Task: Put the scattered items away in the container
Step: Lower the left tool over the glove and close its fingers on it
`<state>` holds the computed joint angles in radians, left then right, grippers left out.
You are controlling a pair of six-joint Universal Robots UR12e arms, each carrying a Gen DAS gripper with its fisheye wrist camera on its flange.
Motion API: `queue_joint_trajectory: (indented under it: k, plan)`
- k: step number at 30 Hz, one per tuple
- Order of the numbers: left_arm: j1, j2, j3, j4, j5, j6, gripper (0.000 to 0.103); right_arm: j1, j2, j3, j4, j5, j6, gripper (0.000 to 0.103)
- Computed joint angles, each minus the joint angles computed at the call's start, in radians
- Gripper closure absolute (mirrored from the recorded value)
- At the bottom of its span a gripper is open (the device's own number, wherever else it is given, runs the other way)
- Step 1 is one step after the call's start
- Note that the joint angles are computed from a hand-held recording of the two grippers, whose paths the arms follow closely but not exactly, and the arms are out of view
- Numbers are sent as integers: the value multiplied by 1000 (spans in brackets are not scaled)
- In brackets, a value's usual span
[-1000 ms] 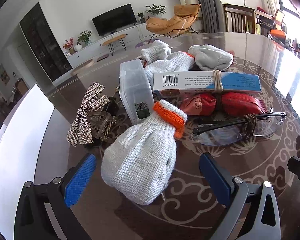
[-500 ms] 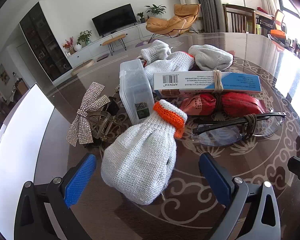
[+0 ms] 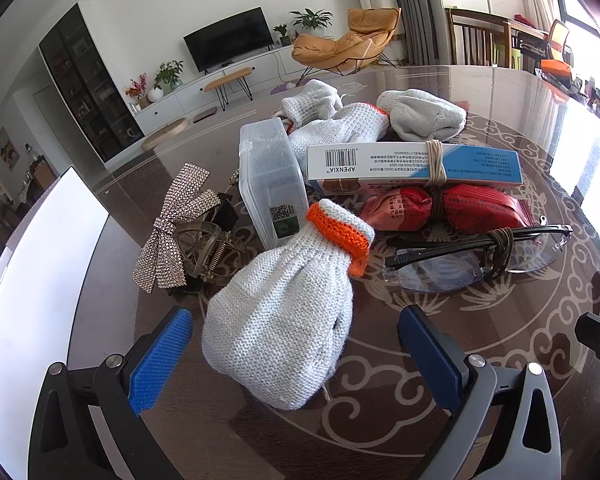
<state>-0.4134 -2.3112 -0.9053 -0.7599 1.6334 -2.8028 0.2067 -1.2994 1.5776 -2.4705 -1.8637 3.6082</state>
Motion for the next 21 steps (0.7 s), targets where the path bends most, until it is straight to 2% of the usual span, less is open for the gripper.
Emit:
queue_joint_trajectory:
  k: [4, 8, 16, 18, 20, 21]
  plan:
    - [3, -2, 9, -38, -39, -33, 0, 0, 0, 0, 0, 0, 0, 31]
    - [42, -27, 78, -190, -208, -119, 0, 0, -1, 1, -1, 0, 0, 31]
    - [45, -51, 120, -222, -269, -49, 0, -3, -4, 4, -9, 15, 8, 31]
    - [51, -40, 96, -192, -315, -44, 12, -3, -4, 2, -9, 17, 9, 31]
    - [47, -27, 72, -163, -292, -24, 35, -4, -5, 4, -14, 21, 11, 31]
    - [47, -18, 55, -152, -301, -13, 41, -5, -7, 9, -22, 24, 13, 31]
